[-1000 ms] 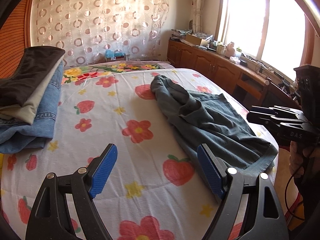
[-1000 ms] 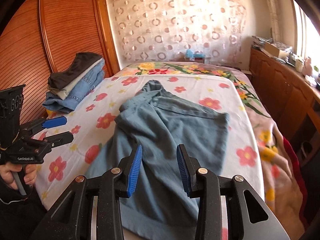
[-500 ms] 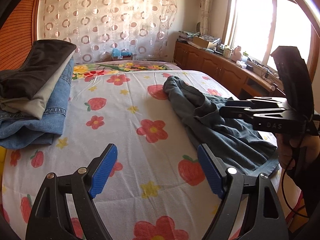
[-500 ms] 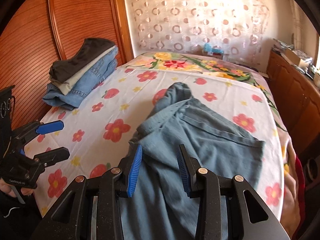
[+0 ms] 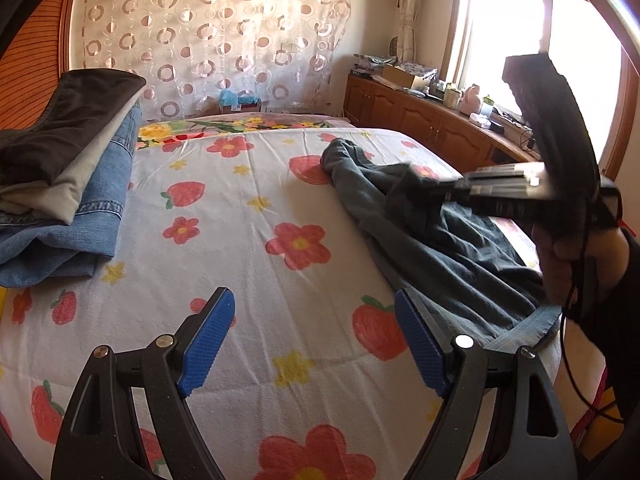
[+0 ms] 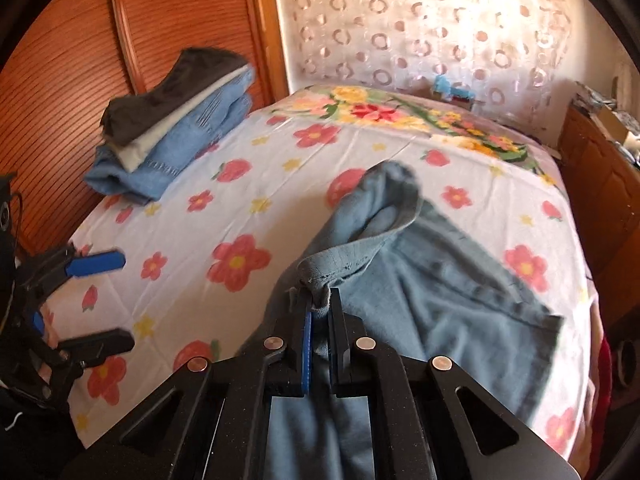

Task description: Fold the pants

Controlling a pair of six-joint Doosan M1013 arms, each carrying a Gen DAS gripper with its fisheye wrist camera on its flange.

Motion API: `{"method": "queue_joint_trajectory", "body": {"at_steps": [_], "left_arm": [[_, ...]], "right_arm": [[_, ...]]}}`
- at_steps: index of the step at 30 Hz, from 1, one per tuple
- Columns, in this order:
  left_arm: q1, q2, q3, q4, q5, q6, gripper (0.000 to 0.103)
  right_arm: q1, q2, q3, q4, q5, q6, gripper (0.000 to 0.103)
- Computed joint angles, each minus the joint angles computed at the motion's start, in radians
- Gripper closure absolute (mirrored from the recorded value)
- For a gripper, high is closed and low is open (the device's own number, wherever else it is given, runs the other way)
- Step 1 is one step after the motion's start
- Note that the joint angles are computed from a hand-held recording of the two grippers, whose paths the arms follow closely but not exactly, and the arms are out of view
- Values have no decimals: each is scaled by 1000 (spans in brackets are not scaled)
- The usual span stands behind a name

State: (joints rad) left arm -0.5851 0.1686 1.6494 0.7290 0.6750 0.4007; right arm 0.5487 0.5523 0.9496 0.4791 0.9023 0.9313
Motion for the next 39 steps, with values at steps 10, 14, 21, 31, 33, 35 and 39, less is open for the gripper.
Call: {"method": "queue_joint_trajectory", "body": {"at_steps": [10,14,21,31,33,35,39], "left_arm": [[-5,7,-7,-22,-1,29,20],[-3,10,-8,-37,-3,45,20],[4,29,-36,-93,-4,130,20],[21,82,-113,-241,15,331,20],[22,91,-122,-272,22,366,20],[22,95,-124,-285,30,380,20],[24,101,-124,-301,39,392,20]], "right_arm": [[-20,14,-21,-201,-83,247,97],[-20,3,-10,-233,-113,327,76],[-24,-11,11,-113,-101,220,76],[-14,98,-156,-176,104,273,76],[-11,111,-182,-201,128,289,76],[-15,120,-197,-190,137,283,77],[-30,91,-151,-142,81,245,94]]}}
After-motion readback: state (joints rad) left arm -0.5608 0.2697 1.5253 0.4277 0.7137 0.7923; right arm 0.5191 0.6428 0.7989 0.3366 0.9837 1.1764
